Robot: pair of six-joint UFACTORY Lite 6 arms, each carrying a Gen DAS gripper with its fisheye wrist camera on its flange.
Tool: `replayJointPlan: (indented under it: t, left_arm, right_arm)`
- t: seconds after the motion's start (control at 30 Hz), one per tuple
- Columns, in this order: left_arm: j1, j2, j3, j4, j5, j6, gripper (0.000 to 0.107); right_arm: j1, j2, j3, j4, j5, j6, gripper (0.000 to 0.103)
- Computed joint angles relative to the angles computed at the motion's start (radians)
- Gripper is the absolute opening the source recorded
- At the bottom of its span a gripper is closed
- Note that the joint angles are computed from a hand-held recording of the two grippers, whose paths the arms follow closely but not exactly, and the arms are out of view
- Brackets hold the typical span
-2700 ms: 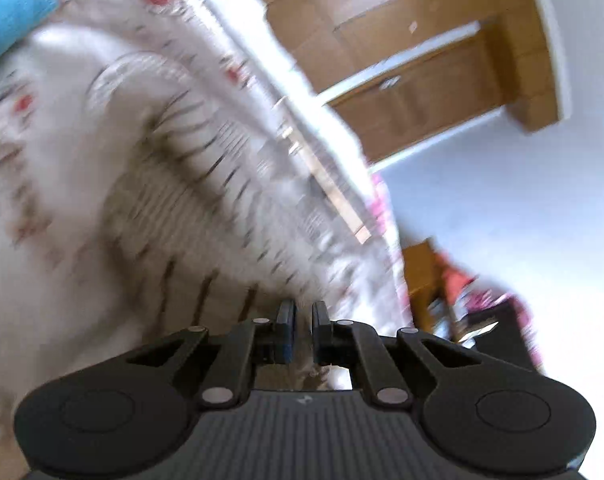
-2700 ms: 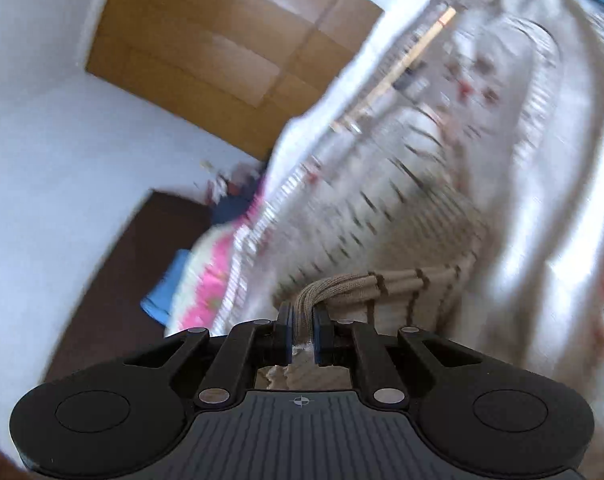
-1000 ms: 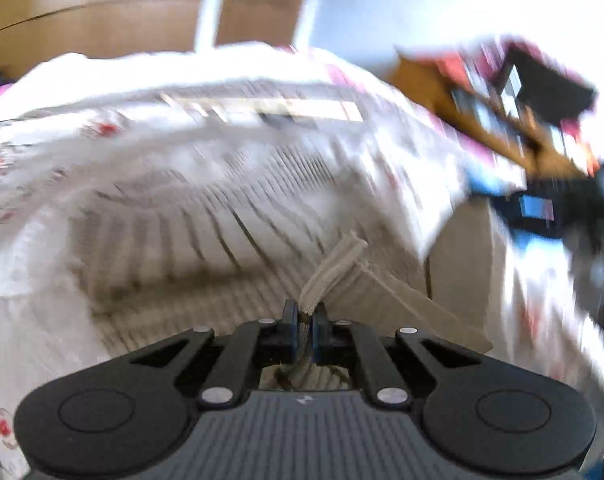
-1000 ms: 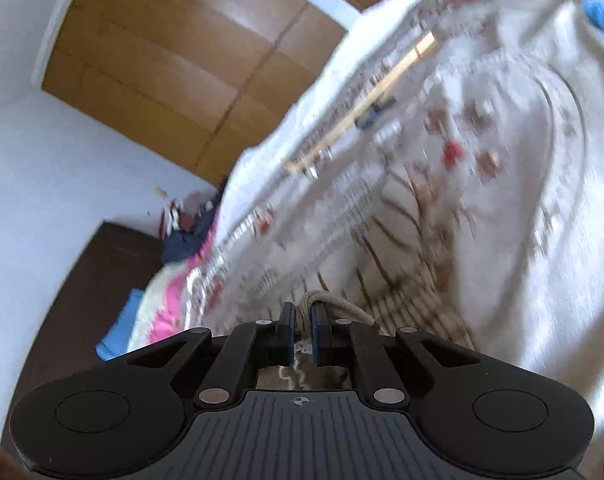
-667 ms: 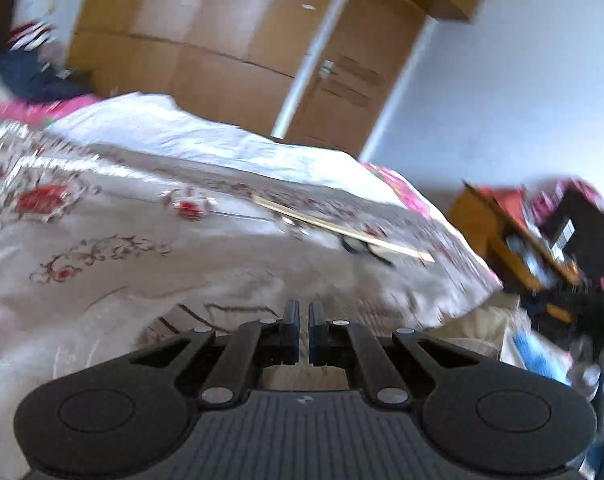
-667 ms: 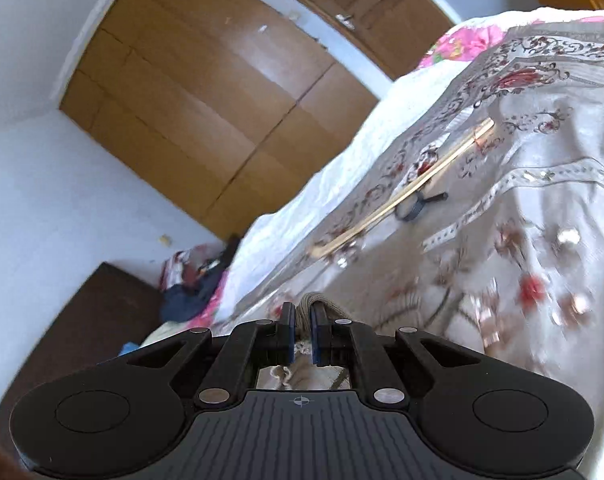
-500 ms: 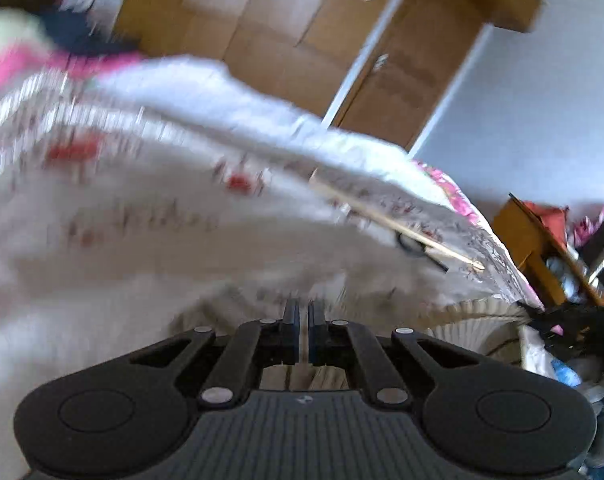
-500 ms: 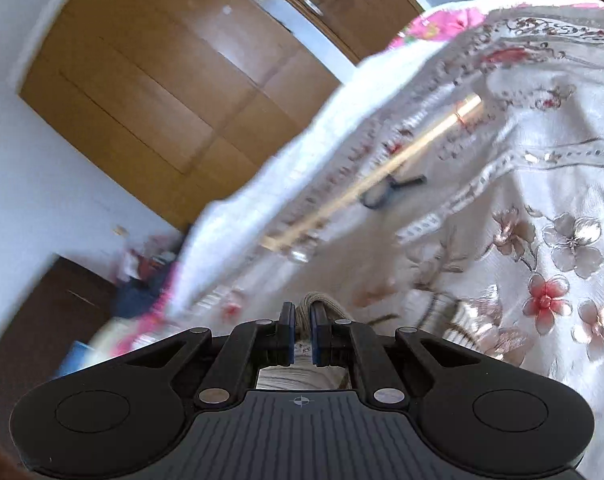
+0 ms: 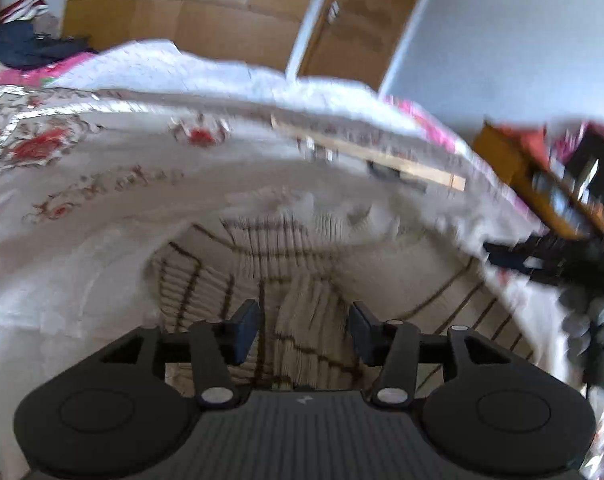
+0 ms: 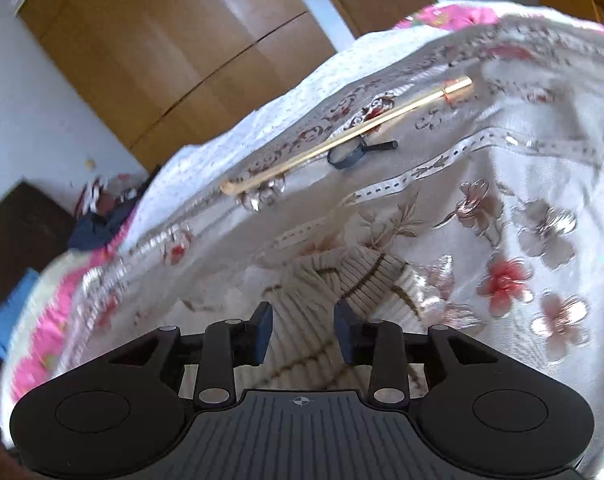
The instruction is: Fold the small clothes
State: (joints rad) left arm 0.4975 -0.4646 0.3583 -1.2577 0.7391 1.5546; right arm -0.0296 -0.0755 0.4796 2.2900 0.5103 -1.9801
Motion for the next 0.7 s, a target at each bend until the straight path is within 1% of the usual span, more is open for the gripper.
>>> replayJointPlan:
  t: [0.1,0.17,0.2,0.23,0.27,0.3,0.4,0.57,0.63,0.7]
  left_arm:
    - [-0.178,0.073,0.014,0.003,-0.193,-0.03,0.059]
    - [-0.269,0.077,0.007,0.017,-0.293,-0.056,0.052]
    - [-0.282,0.066,0.002,0.041,-0.294,-0.074,0.043]
    - [-0.282,0.072,0.009,0.05,-0.282,-0.082,0.029]
    - [-0.267,0.08,0.022,0.072,-0.249,-0.104,0.024]
    - [-0.249,0.099,0.04,0.083,-0.22,-0.117,0.023]
    - [-0.199,0.121,0.057,0.055,-0.175,-0.104,0.021]
    - [-0.044,0.115,0.048,-0.024,-0.022,-0.074,0.02]
    - [-0.021,0.12,0.06,-0.033,0.002,-0.084,0.02]
    - [-0.014,0.129,0.083,-0.053,0.005,-0.09,0.02]
  right_arm:
    - [0.005,0.029,0.007,-0.047,-0.018,0.018,0.035]
    - [0.02,0.063,0.013,-0.014,-0.029,-0.038,0.035]
    - [0.028,0.074,0.016,-0.001,-0.032,-0.065,0.035]
    - [0.034,0.083,0.019,0.007,-0.035,-0.087,0.035]
    - [0.039,0.092,0.023,0.023,-0.037,-0.112,0.035]
    - [0.043,0.097,0.024,0.04,-0.041,-0.132,0.034]
    - [0.038,0.118,0.045,0.012,-0.034,-0.116,0.034]
    - [0.043,0.144,0.083,-0.023,-0.054,-0.105,0.034]
    - [0.045,0.15,0.092,-0.018,-0.06,-0.107,0.034]
    - [0.047,0.151,0.097,0.011,-0.067,-0.12,0.034]
